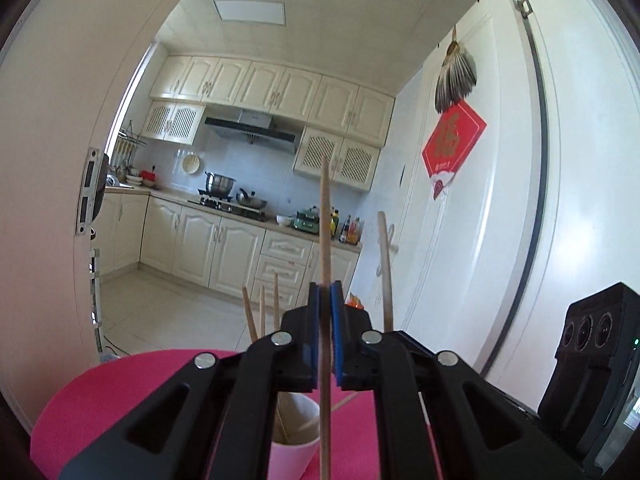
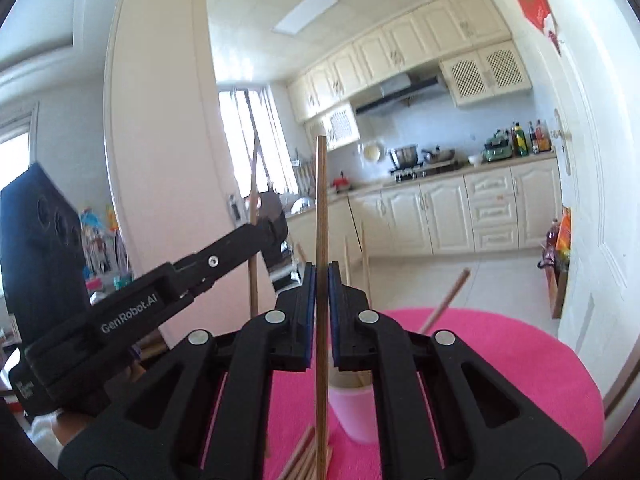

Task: Organize utensils
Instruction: 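Lift both held chopsticks upright over the pink cup and lower them in, then open the left tool while the right tool opens, releasing both chopsticks into the cup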

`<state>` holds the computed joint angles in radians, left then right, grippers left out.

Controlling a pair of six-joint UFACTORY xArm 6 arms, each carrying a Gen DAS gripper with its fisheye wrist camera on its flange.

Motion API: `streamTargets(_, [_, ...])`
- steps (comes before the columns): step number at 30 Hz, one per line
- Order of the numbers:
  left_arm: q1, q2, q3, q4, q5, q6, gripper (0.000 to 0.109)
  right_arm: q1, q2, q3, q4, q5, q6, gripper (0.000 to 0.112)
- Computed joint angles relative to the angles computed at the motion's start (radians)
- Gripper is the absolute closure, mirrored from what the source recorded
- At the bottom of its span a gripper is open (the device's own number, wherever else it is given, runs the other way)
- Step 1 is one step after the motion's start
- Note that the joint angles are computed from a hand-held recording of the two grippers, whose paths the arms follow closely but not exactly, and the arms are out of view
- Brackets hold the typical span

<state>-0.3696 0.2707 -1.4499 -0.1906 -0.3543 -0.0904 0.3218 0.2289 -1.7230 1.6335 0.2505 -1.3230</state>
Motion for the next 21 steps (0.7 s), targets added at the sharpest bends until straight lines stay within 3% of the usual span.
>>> streamTargets(5, [0.004,0.098,-0.117,-0.068,-0.075,0.047,0.103,-0.007,0.102,-0.162,0.277,-0.035,-0.253,0.106])
streamTargets(11, [-0.019,0.205,-0.247,-0.250,-0.139,0.227,0.103,-0.007,0.163,-0.269,0.520,-0.060,-0.476,0.106])
streamTargets(16, [-0.017,0.265,-0.329,-0.308,-0.126,0.280,0.103,-0.002,0.227,-0.359,0.543,-0.086,-0.496,0.106])
streamTargets(21, [-0.001,0.280,-0.328,-0.283,-0.086,0.254,0.103,0.010,0.253,-0.391,0.594,-0.103,-0.591,0.106])
